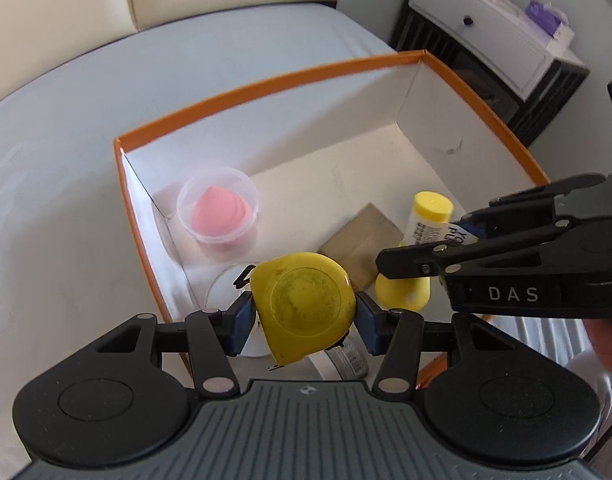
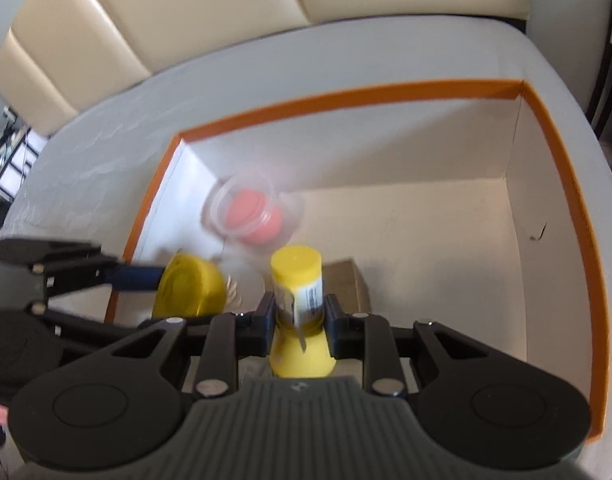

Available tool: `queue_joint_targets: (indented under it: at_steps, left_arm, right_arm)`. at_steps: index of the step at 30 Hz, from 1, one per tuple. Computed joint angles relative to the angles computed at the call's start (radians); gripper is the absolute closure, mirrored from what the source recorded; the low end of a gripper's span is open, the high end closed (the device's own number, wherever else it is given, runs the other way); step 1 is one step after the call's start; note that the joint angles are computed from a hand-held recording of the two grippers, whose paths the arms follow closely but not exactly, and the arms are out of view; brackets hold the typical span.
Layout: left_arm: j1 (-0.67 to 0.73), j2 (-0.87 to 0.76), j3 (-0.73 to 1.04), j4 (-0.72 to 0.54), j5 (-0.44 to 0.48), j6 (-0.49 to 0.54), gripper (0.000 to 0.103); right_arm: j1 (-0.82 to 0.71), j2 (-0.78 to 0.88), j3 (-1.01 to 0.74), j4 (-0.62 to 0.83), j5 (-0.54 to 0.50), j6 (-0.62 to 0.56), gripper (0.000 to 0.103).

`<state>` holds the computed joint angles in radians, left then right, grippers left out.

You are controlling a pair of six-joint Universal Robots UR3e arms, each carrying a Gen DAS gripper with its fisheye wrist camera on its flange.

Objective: Organize rigid objects
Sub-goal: 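Carry the tape measure and yellow bottle in both grippers over the shoebox, then lower the tape measure and yellow bottle into the shoebox and open both grippers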

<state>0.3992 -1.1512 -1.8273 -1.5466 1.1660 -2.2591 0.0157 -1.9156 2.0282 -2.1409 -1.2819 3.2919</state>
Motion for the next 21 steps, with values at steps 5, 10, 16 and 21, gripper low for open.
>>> queue_joint_targets:
  at_steps: [5,10,16,21]
  left_arm:
    - [-0.029,-0.02,0.007,-0.005,0.022,-0.024,0.043]
    - [-0.087,-0.061,0.031,-0.005,0.061,-0.056,0.043]
    - [-0.151,-0.147,0.1,-0.017,0.111,-0.135,0.043]
    - [-0.186,-0.213,0.154,-0.051,0.138,-0.162,0.042]
  right_arm:
    - [0.027,0.01,0.02,0.015,-0.064,-0.008,0.079]
    - [0.021,0.006,0.046,0.016,-0.069,0.004,0.079]
    - [0.004,-0.021,0.072,0.014,-0.054,0.011,0.074]
    - [-0.045,-0.116,0.096,0.019,-0.045,0.021,0.065]
